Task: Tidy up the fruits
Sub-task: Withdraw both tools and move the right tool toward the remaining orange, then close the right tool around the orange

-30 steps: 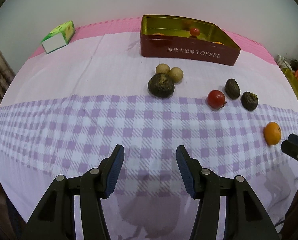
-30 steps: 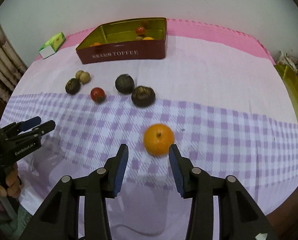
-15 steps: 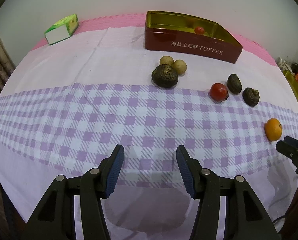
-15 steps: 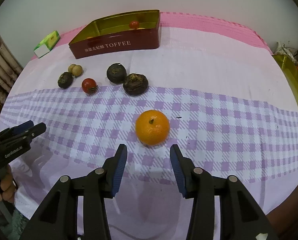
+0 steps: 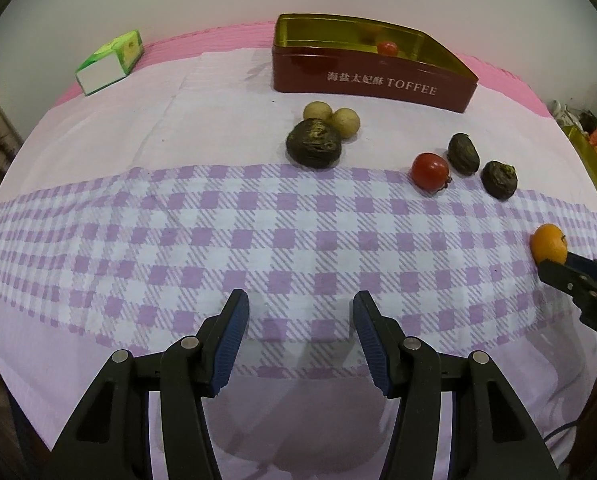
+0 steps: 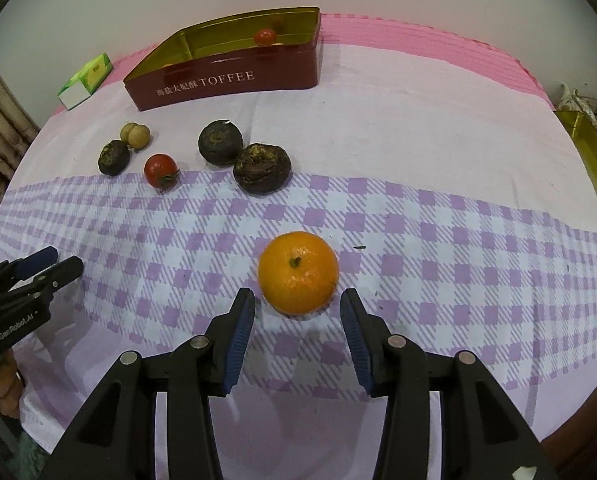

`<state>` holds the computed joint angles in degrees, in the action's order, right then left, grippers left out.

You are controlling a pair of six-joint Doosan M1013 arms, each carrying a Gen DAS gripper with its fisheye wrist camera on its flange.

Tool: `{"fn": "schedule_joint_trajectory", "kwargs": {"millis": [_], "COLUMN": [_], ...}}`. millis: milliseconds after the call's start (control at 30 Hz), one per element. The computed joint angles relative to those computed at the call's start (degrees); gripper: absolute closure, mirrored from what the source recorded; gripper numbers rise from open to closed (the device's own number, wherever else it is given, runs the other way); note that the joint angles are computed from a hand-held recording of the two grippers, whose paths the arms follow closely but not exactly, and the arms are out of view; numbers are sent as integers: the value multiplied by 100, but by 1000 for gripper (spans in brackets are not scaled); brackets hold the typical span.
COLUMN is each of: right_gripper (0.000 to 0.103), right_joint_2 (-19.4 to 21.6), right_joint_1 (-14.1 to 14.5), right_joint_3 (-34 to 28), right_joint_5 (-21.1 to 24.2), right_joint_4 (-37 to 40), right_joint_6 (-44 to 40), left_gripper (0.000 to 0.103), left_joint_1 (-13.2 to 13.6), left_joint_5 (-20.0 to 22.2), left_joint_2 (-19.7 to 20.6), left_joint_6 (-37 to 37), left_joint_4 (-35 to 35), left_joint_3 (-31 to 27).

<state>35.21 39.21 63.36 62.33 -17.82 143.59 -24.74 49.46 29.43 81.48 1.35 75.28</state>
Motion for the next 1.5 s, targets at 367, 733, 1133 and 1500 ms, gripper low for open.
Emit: {"fn": "schedule_joint_trajectory", "kwargs": {"millis": [367,733,1133,1500], "right_gripper": [65,65,66,66], "right_joint_2": [97,157,128,161], "right_joint_1": [-35,-49,-166,-255], "right_joint_3": [-103,-177,-125,-167], "right_joint_5": [48,6,-30,-56], "right_joint_4": [5,-67,-96,-124], "right_joint_6": [-103,-236,-209,-241], "left_gripper": [48,48,48,48], "left_joint_1": [-42,-161,-269,-336], "left_joint_5": [208,190,252,342], "left_joint_2": [237,460,610,765], "left_joint_6": [266,229,419,452], "left_joint_4": [-208,-59,-137,-230], "left_joint_3": [-350,-670,-925,-1163]}}
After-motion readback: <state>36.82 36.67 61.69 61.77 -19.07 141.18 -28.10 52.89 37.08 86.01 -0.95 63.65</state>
